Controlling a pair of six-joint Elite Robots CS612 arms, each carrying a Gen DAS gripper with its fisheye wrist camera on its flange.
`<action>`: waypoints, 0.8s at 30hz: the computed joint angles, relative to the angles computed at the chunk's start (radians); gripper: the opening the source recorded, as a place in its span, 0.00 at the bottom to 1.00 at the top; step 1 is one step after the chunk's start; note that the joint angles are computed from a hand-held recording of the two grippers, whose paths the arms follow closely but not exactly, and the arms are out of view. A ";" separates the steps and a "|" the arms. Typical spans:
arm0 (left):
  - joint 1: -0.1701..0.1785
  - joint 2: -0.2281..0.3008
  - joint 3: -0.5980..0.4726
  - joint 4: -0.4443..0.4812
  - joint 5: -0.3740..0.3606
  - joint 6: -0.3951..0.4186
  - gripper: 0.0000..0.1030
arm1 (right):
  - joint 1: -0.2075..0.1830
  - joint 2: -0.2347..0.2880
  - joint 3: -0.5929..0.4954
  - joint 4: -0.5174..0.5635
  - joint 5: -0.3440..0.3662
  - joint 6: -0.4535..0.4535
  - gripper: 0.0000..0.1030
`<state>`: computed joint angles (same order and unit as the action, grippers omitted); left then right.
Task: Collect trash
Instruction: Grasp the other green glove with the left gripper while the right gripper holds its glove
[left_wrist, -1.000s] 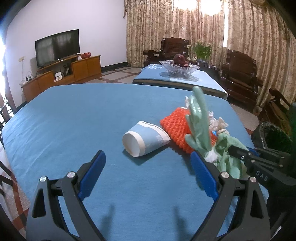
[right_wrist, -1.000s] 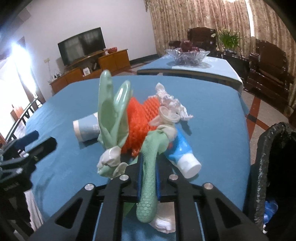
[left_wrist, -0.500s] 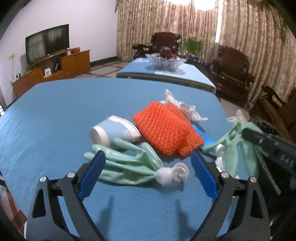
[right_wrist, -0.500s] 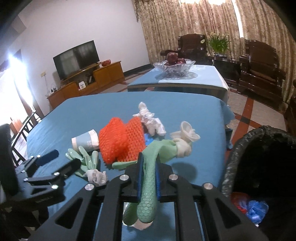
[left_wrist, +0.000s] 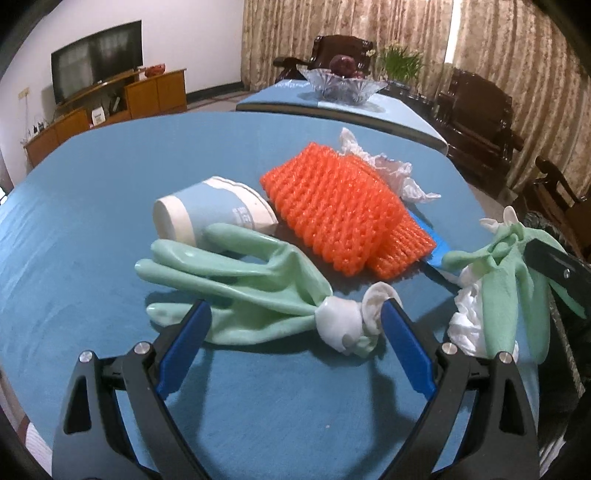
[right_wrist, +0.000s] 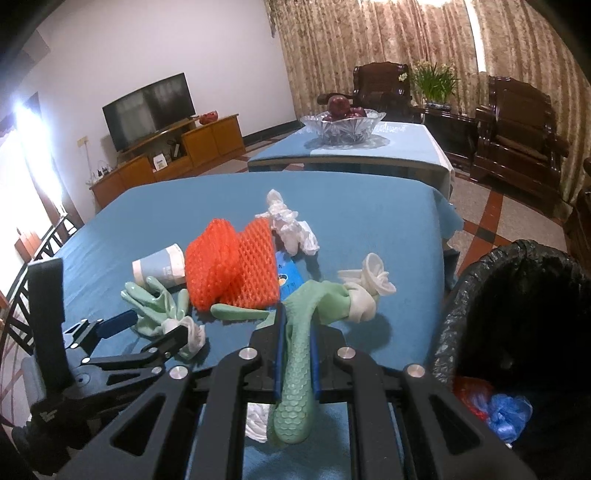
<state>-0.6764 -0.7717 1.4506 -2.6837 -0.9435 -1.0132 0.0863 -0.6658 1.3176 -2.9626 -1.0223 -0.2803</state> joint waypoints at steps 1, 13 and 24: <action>0.002 0.001 -0.003 0.004 -0.005 -0.001 0.88 | 0.001 0.001 -0.002 0.003 -0.002 -0.001 0.11; 0.000 0.020 -0.027 -0.067 -0.045 0.099 0.33 | 0.005 0.002 -0.005 0.011 -0.015 -0.022 0.11; -0.012 -0.016 0.015 -0.117 -0.023 0.074 0.24 | 0.001 -0.020 0.010 -0.016 0.015 -0.039 0.11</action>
